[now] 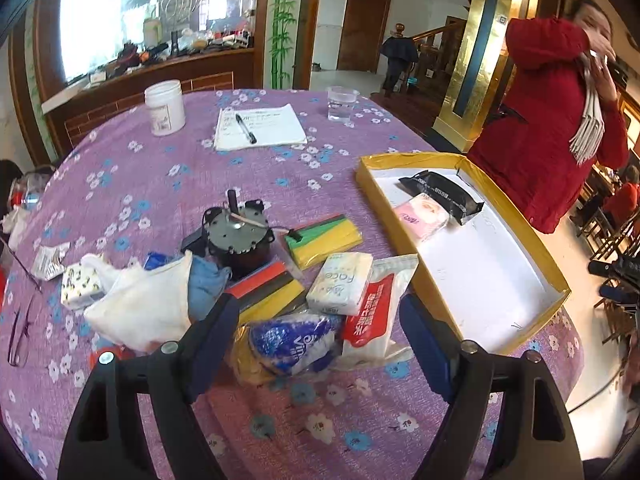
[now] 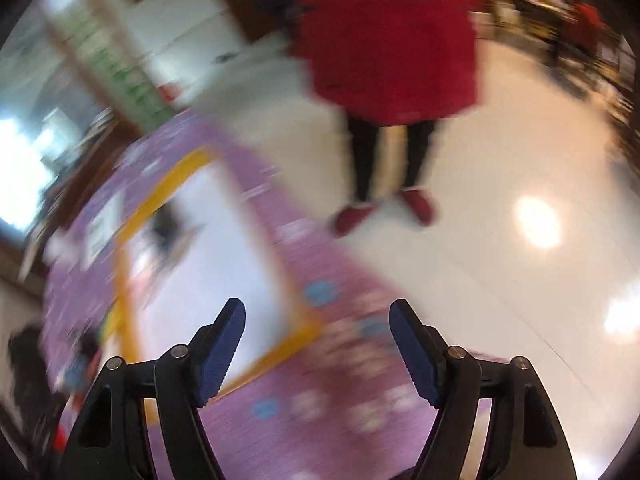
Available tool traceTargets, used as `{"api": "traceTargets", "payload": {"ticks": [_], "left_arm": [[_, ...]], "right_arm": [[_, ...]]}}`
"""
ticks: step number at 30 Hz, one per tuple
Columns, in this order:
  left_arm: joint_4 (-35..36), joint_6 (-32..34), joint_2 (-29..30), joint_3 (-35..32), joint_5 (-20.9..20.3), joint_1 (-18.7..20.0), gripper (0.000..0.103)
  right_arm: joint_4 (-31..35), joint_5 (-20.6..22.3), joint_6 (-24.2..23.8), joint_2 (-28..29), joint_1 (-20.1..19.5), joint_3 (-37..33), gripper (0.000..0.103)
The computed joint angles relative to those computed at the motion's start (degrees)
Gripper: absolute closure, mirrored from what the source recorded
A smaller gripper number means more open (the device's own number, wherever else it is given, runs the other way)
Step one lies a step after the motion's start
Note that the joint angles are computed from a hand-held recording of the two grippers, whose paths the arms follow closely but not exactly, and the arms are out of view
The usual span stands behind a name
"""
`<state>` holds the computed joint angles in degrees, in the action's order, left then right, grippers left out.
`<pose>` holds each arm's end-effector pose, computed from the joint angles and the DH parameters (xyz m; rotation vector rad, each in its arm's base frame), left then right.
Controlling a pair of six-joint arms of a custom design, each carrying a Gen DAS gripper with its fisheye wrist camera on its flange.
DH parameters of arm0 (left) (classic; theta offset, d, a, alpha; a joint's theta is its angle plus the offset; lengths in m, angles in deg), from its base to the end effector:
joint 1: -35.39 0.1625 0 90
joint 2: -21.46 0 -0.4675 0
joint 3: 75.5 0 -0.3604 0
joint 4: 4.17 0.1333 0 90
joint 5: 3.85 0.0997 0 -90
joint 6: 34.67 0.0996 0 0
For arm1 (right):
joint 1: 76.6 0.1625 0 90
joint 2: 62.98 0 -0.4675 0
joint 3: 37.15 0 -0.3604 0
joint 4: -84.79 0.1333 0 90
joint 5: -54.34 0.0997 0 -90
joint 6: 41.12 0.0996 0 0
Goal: Organize soft objects
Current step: 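Withdraw both tools from the tray back over the item pile, then grasp the white tissue packet with red label with the right tool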
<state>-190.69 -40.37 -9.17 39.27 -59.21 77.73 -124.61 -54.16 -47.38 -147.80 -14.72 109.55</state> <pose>-0.2816 -0.5135 -0.0165 0.8577 2.4850 -0.6225 -0.0730 -0.3525 0.3436 -0.6451 -2.2442 1.1076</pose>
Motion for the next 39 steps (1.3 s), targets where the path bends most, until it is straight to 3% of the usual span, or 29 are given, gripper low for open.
{"api": "traceTargets", "payload": {"ticks": [4,8,13,17,21,23,27,28,31,35,37,39], "left_arm": [[0.48,1.23,-0.54,0.53,-0.31,0.11,0.021],[-1.01,1.11,-2.39,3.10,0.56,1.01,0.021],[-2.25,-0.43,-5.73,6.77,2.63,2.78,0.021],[-2.72,-1.63,-8.37,9.48,4.30,4.15,0.021],[-2.75,-2.71,-11.03,11.84,5.68,5.92,0.021],[-2.73,-2.97,-11.98,12.60,5.94,6.58,0.021],[-3.13,-2.47,-13.22,13.71,5.94,7.55,0.021],[-2.94,-2.24,-13.43,13.77,5.89,7.84,0.021],[-2.70,-1.46,-13.69,13.54,5.47,8.48,0.021],[-2.48,-0.15,-13.50,12.86,4.75,8.65,0.021],[-2.61,0.84,-13.33,12.46,4.26,8.86,0.021],[-2.19,1.29,-13.16,11.83,3.51,9.36,0.021]], "right_arm": [[5.81,6.43,-7.18,3.76,6.75,-0.86,0.024],[7.97,6.28,-11.22,8.38,11.59,-1.94,0.024],[12.89,9.08,-11.27,13.56,14.43,-5.56,0.024],[16.04,8.72,-8.25,18.20,16.76,-9.60,0.024],[18.65,5.76,-4.01,22.93,18.61,-14.10,0.024],[18.58,2.17,-2.24,25.35,19.96,-16.26,0.026],[22.72,-5.05,1.99,29.49,21.12,-21.30,0.037],[23.72,-7.33,2.62,30.62,21.43,-22.55,0.045],[20.88,-12.42,1.90,33.90,22.31,-24.27,0.053],[18.19,-13.08,0.50,34.67,22.63,-23.49,0.060],[16.45,-11.94,-0.25,33.82,22.48,-21.52,0.073],[13.43,-11.14,-1.28,32.77,22.44,-18.84,0.073]]}}
